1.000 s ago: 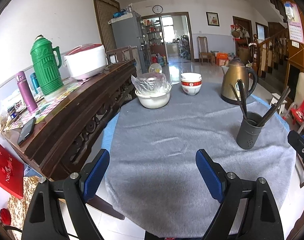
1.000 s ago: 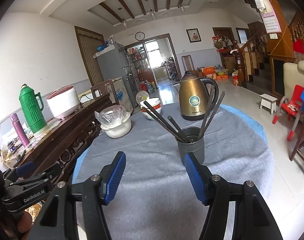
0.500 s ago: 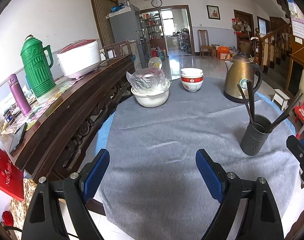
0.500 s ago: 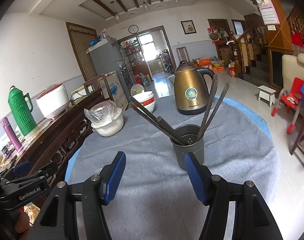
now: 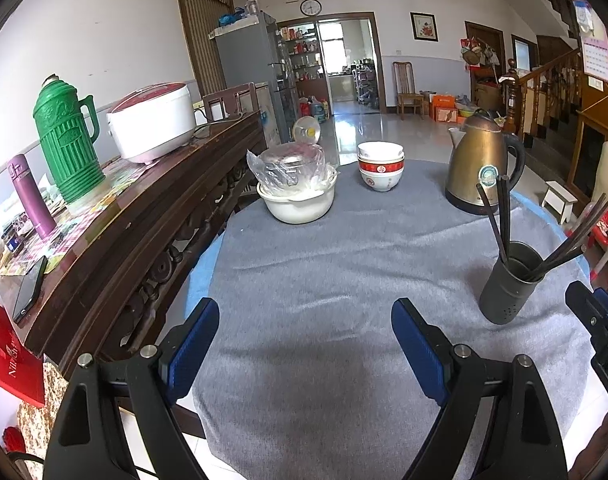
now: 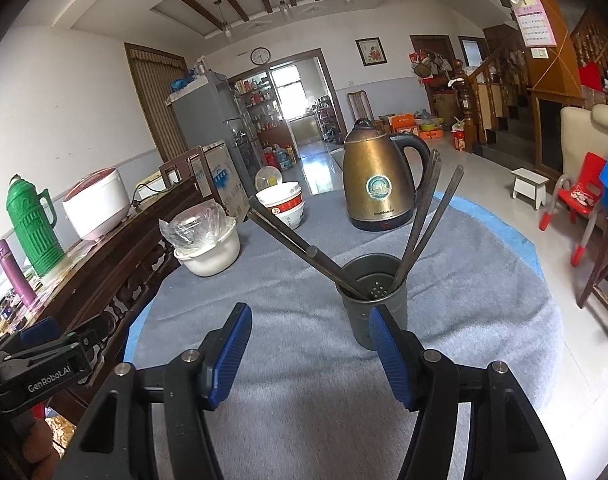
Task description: Organize utensils
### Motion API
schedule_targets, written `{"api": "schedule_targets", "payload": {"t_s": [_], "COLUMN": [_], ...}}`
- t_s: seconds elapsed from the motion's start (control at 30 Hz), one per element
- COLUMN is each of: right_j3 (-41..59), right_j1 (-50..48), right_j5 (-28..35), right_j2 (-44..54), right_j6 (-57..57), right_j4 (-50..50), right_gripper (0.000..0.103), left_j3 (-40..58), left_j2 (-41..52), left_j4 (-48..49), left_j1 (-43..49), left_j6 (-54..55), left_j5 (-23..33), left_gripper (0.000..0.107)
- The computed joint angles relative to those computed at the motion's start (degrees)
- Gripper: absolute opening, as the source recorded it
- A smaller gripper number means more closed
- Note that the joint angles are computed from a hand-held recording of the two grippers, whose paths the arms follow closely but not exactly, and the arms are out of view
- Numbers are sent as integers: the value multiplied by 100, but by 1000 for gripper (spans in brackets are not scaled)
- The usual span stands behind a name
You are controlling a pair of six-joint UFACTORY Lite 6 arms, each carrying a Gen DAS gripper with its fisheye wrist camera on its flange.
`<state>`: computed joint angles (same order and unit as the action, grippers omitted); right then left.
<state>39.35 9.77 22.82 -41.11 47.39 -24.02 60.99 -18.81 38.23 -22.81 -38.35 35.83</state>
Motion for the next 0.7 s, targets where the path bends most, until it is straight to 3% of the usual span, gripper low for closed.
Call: {"api": "schedule_targets", "payload": {"t_s": [0.7], "right_j3": [142], "right_j1": [-6], "right_j5": [26], "right_j2": [166], "right_j6": [160], "right_j4": [-219], "right_gripper": [66], "left_j3": [208], "left_j2": [242], "left_j4": [-41], "left_j1": [-24], "left_j6": [71], "left_j5": [-101], "left_gripper": [88]}}
